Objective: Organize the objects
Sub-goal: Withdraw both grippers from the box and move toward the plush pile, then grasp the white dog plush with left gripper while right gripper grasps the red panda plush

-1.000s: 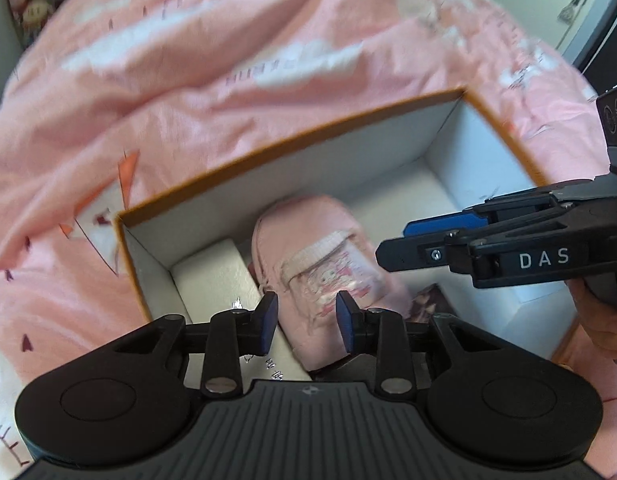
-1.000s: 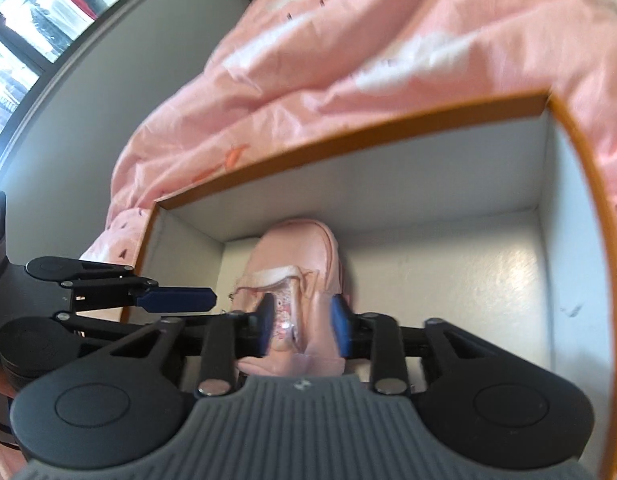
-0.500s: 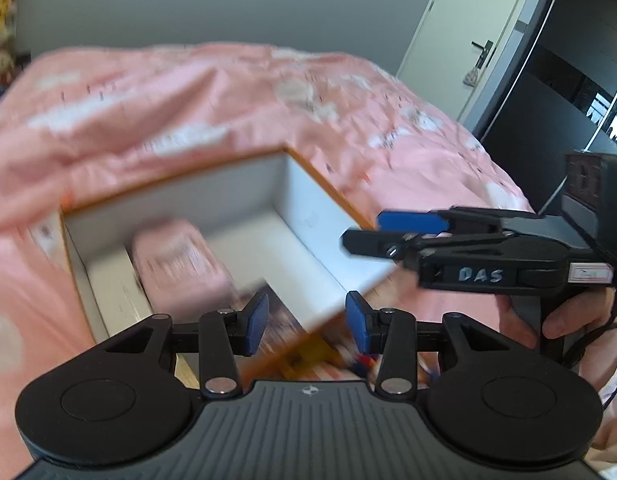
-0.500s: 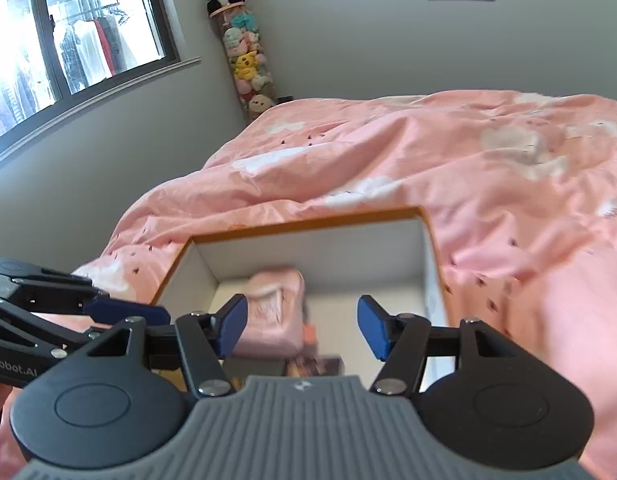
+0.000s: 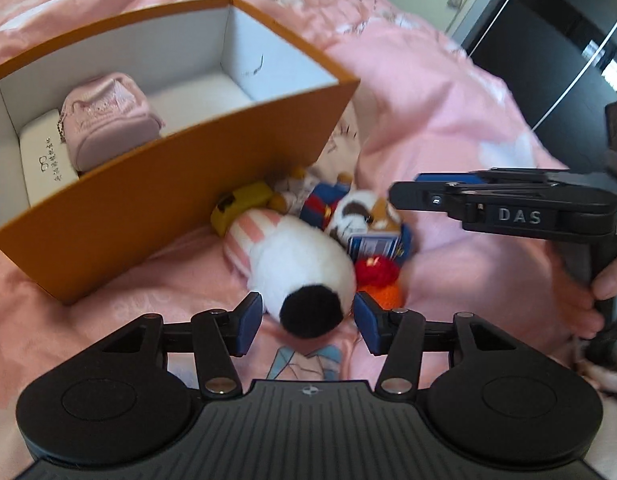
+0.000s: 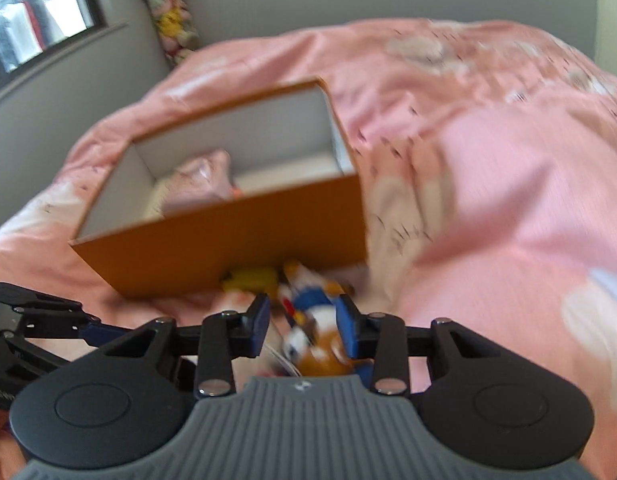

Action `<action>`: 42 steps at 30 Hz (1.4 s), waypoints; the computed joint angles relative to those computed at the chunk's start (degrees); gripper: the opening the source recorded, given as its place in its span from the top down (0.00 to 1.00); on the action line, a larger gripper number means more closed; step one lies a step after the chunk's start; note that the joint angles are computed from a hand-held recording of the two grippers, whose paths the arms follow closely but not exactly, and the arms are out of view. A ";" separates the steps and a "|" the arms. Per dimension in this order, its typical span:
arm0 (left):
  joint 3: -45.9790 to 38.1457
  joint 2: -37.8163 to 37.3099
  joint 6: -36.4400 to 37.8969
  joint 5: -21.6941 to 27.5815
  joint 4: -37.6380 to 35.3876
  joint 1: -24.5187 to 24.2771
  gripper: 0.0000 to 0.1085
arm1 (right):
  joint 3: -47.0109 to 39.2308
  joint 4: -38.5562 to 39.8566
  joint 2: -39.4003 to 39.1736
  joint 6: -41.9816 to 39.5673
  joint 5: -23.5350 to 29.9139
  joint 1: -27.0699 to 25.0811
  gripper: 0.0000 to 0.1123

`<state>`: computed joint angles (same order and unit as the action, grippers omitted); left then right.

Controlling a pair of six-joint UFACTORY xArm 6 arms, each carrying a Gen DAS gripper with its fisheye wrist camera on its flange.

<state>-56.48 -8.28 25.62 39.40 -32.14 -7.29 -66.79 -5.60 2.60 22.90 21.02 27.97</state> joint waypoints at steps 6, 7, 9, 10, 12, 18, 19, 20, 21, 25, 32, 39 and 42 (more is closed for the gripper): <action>0.54 1.27 -0.21 -2.49 3.93 -2.05 0.47 | 0.99 -0.41 -0.66 0.51 8.34 -0.94 0.58; 0.01 1.89 0.15 -1.88 4.34 -2.24 0.53 | 1.24 0.75 -0.53 -0.33 8.64 -1.07 0.54; -0.14 2.43 0.22 -2.06 5.30 -2.69 0.59 | 0.51 2.03 0.28 -2.29 9.54 -1.02 0.51; -0.16 2.60 -0.64 -2.30 6.63 -2.88 0.65 | 0.03 1.79 0.75 -3.02 10.02 -0.85 0.51; -0.55 2.89 -0.70 -2.01 6.49 -2.63 0.67 | -0.83 0.88 1.79 -3.93 10.55 -0.66 0.51; -0.92 2.58 -0.57 -1.22 3.44 -1.56 0.77 | -3.14 1.65 5.20 -8.92 11.79 -0.57 0.54; -0.76 2.16 -0.23 -1.43 3.06 -1.58 0.80 | -3.06 1.42 5.11 -9.25 11.67 -0.44 0.58; -0.54 1.64 0.17 -1.59 2.50 -1.54 0.82 | -2.65 1.08 4.76 -9.01 11.24 -0.37 0.60; -0.35 1.10 0.52 -1.64 1.80 -1.39 0.84 | -2.10 0.95 4.15 -8.58 10.92 -0.33 0.65; -0.27 -0.70 1.09 -0.90 -2.53 0.01 0.88 | 0.03 3.69 1.32 -7.91 9.11 -0.80 0.76; 0.92 -5.27 -0.03 -0.89 -8.85 2.46 0.93 | 0.36 6.38 -2.13 -9.76 6.43 -0.91 0.93; 2.24 -11.41 -11.74 -0.99 -2.28 4.35 0.93 | -4.09 8.88 -4.59 -19.15 12.01 0.45 0.95; 1.76 -11.83 -16.36 0.22 0.67 5.51 0.93 | -6.89 10.82 -5.54 -24.76 17.00 1.09 0.95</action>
